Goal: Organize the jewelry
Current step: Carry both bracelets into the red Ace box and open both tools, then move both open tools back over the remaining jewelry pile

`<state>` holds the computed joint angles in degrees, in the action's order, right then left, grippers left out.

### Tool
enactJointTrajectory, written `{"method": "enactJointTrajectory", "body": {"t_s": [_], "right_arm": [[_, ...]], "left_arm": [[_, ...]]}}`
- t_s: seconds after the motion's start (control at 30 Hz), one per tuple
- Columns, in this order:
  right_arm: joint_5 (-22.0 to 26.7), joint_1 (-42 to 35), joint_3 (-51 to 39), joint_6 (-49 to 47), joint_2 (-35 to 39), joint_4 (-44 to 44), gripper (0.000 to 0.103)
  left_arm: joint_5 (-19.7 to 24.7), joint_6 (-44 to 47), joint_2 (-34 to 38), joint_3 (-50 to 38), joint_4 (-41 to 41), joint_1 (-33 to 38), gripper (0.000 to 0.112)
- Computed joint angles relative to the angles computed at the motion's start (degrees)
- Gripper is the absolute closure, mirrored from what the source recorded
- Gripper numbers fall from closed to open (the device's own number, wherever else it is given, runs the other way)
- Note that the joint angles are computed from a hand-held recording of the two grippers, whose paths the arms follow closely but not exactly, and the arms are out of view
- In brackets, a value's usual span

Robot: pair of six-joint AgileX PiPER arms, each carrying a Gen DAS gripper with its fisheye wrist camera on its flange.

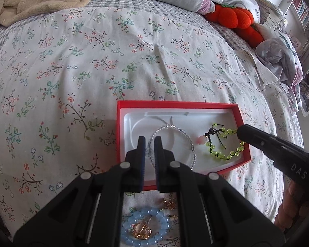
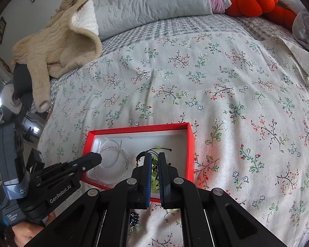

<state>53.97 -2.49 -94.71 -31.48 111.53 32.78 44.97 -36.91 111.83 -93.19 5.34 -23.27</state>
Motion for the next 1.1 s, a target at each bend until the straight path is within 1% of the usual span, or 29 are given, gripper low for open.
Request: {"method": "enactJointTrajectory", "body": {"t_s": [0.03,0.07,0.1,0.13,0.17,0.2,0.3,0.4,0.47,0.5,0.57,0.6,0.63,0.77,0.93,1.0,1.1], "right_arm": [[-0.5,0.2,-0.1,1.4,-0.1,-1.3,0.094],[0.1,0.2,-0.9,2.5,0.2,-2.2,0.091],[1.3,0.0,-1.8,3.3,0.7,-2.8,0.090],[2.2,-0.2,-2.5,3.7,0.9,-3.0,0.090],[2.5,-0.5,-2.5,3.4,0.6,-3.1,0.090],[2.5,-0.7,-2.1,2.9,0.1,-3.0,0.090],[2.7,-1.2,-0.7,1.8,-1.4,-3.2,0.090],[2.7,-1.6,1.3,0.8,-3.1,-3.3,0.084],[2.7,-1.9,2.6,0.0,-4.1,-3.1,0.080],[2.7,-2.1,3.3,-0.4,-4.6,-3.0,0.074],[2.2,-2.5,5.1,-1.4,-5.9,-2.3,0.056],[1.6,-2.8,6.4,-2.3,-6.7,-1.4,0.040],[1.4,-3.0,7.4,-2.9,-7.4,-0.9,0.037],[1.0,-2.9,10.1,-4.5,-9.1,-0.8,0.037],[-1.3,-2.7,15.0,-6.6,-11.8,-1.7,0.030],[-2.0,-2.9,16.8,-7.3,-12.6,-1.9,0.030],[-3.1,-3.3,19.2,-8.3,-13.7,-2.0,0.029]], "left_arm": [[0.6,-0.2,0.1,-0.5,0.8,-0.3,0.103],[1.9,-0.1,0.4,-1.4,1.4,-0.7,0.097],[2.8,-0.1,0.5,-2.0,1.9,-1.0,0.085],[2.9,-0.4,0.1,-2.0,2.6,-1.4,0.078],[2.7,-0.8,-0.4,-1.6,3.5,-1.8,0.068],[2.6,-1.0,-1.0,-1.4,4.2,-2.2,0.064],[4.0,-0.6,-2.0,-1.3,4.8,-3.1,0.061],[5.4,-0.8,-3.2,-0.4,5.7,-3.9,0.054],[6.0,-0.8,-4.3,1.0,6.1,-4.3,0.051],[6.1,-0.8,-4.9,1.7,6.1,-4.4,0.050],[6.2,-0.9,-6.3,3.6,6.1,-4.7,0.047],[6.1,-1.1,-7.0,4.6,6.0,-4.8,0.044],[5.8,-1.1,-7.7,5.8,5.9,-4.8,0.043],[4.1,-2.6,-10.2,10.7,6.3,-5.2,0.035],[3.8,-4.1,-12.1,15.9,7.1,-5.8,0.033],[2.9,-4.8,-13.2,18.4,8.0,-6.4,0.031],[1.7,-5.0,-14.6,21.8,9.9,-7.5,0.030]]}}
